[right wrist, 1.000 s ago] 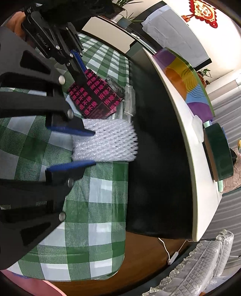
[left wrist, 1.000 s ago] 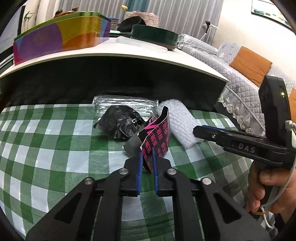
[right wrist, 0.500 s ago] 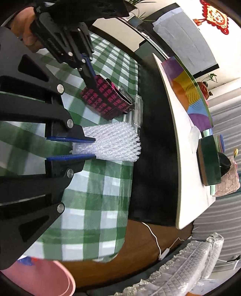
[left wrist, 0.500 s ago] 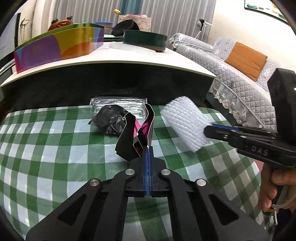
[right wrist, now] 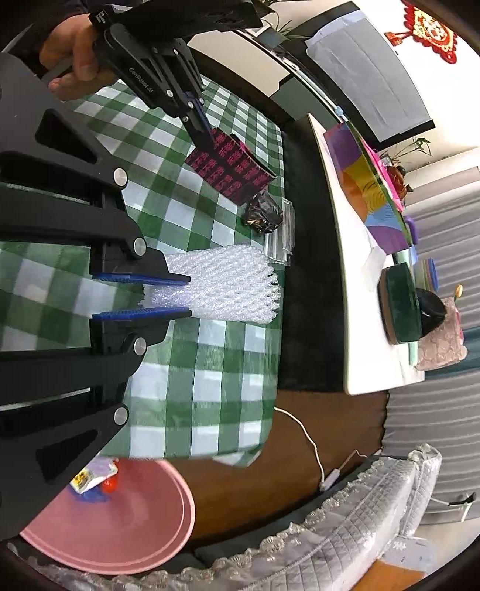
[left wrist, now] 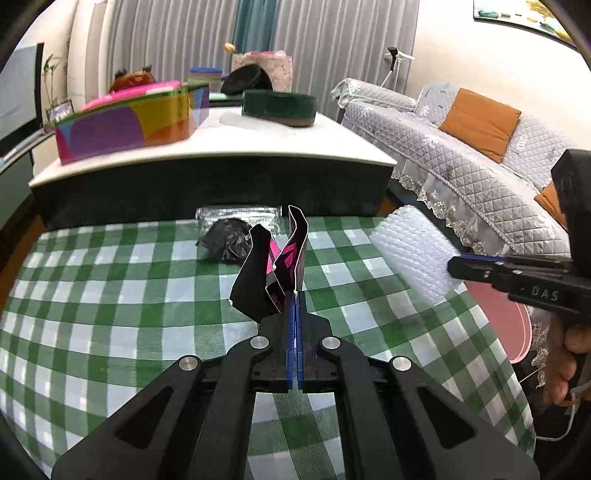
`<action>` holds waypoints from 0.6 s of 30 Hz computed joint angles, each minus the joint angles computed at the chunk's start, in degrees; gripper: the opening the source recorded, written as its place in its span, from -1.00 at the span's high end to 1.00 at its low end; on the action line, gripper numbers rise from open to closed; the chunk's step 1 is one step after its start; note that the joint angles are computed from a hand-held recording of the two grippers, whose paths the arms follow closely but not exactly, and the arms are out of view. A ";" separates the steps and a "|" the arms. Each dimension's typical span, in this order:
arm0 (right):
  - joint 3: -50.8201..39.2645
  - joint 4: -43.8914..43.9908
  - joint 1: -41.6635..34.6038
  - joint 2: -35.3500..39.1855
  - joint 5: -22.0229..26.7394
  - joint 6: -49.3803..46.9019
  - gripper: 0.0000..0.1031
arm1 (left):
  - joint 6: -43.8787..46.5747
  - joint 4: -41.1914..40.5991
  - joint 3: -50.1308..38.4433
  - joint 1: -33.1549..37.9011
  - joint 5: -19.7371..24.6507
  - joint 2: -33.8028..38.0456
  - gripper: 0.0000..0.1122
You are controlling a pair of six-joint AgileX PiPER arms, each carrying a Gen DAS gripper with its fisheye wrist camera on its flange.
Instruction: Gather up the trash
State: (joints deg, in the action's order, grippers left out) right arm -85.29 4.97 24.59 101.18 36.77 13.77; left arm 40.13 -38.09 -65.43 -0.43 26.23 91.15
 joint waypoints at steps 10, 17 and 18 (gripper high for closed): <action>7.68 -6.13 0.63 -13.01 0.61 2.64 0.77 | -4.66 3.81 4.12 -2.93 0.14 -7.54 0.99; 17.48 -10.53 -0.13 -20.63 -3.67 7.74 0.77 | -9.71 7.90 8.93 -7.13 -1.28 -13.12 0.99; 18.51 -10.16 -0.50 -21.12 -4.35 7.82 0.77 | -10.03 8.14 9.46 -7.50 -1.36 -13.69 0.99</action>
